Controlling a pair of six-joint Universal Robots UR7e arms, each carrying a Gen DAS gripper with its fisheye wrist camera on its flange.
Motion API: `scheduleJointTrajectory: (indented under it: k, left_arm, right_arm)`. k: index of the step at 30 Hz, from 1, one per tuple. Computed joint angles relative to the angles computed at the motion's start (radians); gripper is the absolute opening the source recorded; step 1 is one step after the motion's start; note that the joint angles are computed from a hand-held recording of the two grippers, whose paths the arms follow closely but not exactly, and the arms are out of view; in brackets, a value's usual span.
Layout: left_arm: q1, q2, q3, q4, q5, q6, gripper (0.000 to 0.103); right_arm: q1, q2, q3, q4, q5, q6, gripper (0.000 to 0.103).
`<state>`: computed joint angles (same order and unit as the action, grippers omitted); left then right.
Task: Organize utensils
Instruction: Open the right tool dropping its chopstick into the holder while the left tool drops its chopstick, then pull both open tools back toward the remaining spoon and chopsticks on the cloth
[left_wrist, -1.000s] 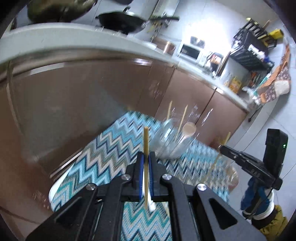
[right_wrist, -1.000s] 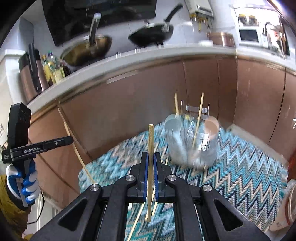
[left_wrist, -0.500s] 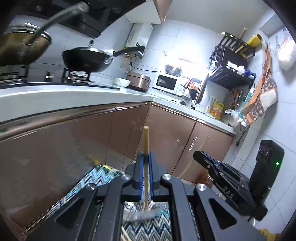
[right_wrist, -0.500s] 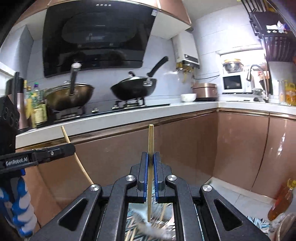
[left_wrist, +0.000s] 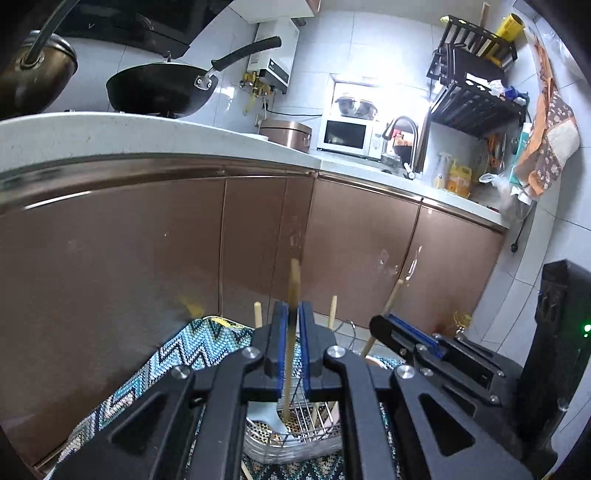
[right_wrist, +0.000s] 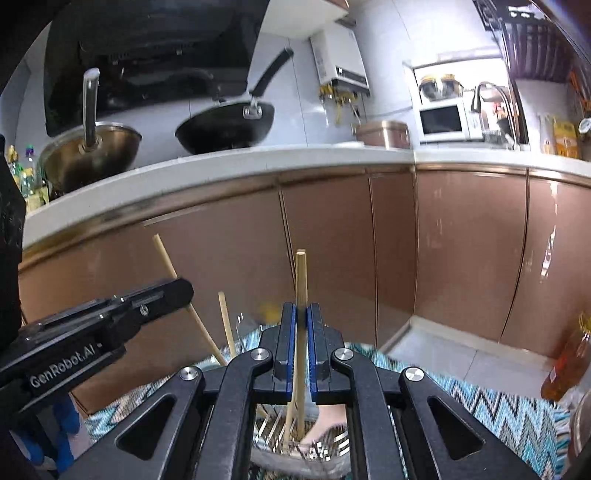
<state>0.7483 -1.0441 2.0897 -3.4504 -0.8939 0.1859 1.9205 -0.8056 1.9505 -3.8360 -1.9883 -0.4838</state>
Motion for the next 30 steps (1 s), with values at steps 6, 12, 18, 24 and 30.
scheduleJointTrajectory:
  k: [6, 12, 18, 24, 30]
  left_arm:
    - [-0.033, -0.115, 0.066, 0.002, 0.006, -0.012, 0.045]
    - [-0.110, -0.291, 0.147, 0.104, 0.095, -0.008, 0.051]
    - [-0.200, -0.530, 0.244, 0.350, 0.215, -0.101, 0.054]
    - [-0.258, -0.738, 0.309, 0.623, 0.284, -0.273, 0.054]
    - [-0.295, -0.913, 0.351, 0.854, 0.310, -0.436, 0.054]
  right_arm:
    - [0.021, -0.026, 0.027, -0.008, -0.022, 0.004, 0.033]
    - [0.079, -0.063, 0.058, -0.014, -0.079, 0.003, 0.039]
    - [0.157, -0.114, 0.115, -0.011, -0.147, 0.011, 0.044]
    - [0.237, -0.144, 0.163, 0.036, -0.207, 0.026, 0.044]
    - [0.289, -0.167, 0.214, 0.073, -0.254, 0.064, 0.044]
